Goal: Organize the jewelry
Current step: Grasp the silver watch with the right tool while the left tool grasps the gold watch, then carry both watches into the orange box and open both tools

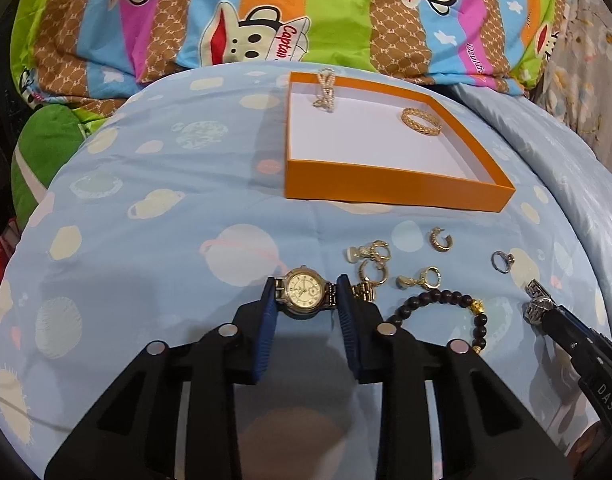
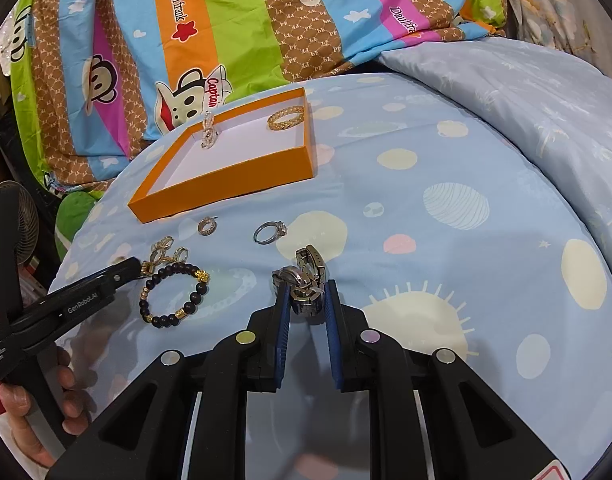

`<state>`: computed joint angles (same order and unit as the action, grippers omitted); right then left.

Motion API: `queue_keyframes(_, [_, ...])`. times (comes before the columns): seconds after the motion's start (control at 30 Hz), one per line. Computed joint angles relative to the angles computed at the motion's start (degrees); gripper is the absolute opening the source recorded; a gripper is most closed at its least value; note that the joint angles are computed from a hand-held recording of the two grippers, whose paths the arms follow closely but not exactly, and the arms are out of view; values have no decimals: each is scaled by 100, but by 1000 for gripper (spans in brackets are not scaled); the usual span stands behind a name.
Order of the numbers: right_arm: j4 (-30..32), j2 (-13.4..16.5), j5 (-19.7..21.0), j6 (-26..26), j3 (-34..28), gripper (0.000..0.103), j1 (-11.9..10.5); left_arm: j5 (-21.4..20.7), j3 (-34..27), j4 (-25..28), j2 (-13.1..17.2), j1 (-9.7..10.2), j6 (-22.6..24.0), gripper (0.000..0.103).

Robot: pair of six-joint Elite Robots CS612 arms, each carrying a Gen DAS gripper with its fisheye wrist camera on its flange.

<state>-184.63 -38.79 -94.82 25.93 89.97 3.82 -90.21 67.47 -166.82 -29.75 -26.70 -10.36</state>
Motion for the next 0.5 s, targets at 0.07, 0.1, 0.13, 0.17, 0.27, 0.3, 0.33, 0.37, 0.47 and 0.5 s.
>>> queue_keyframes(0.07, [-1, 0, 0, 4, -1, 16, 1, -60, 31, -20, -16, 14, 15, 25])
queue_keyframes(0.1, [-1, 0, 0, 4, -1, 16, 1, -67, 50, -33, -27, 16, 25, 25])
queue_keyframes(0.13, [-2, -1, 3, 8, 0, 16, 0, -83, 78, -56, -39, 20, 29, 25])
queue_keyframes(0.17, [-5, -1, 4, 8, 2, 16, -1, -98, 99, -69, -49, 23, 27, 25])
queue_keyframes(0.27, [-3, -2, 4, 5, 4, 16, -2, -149, 149, -97, -75, 35, 15, 25])
queue_keyframes(0.3, [-5, -3, 5, 5, 4, 16, -1, -157, 165, -116, -81, 38, 7, 25])
queue_keyframes(0.33, [-7, -3, 7, 6, 5, 16, -2, -160, 188, -134, -91, 37, 3, 25])
queue_keyframes(0.37, [-11, -3, 9, 7, 6, 16, -3, -126, 225, -171, -107, 34, 3, 25])
queue_keyframes(0.47, [-31, 8, 5, 3, -3, 16, 1, -180, 309, -287, -147, 55, -45, 25])
queue_keyframes(0.5, [-49, 11, 0, 1, -4, 16, 3, -193, 335, -325, -160, 59, -56, 25])
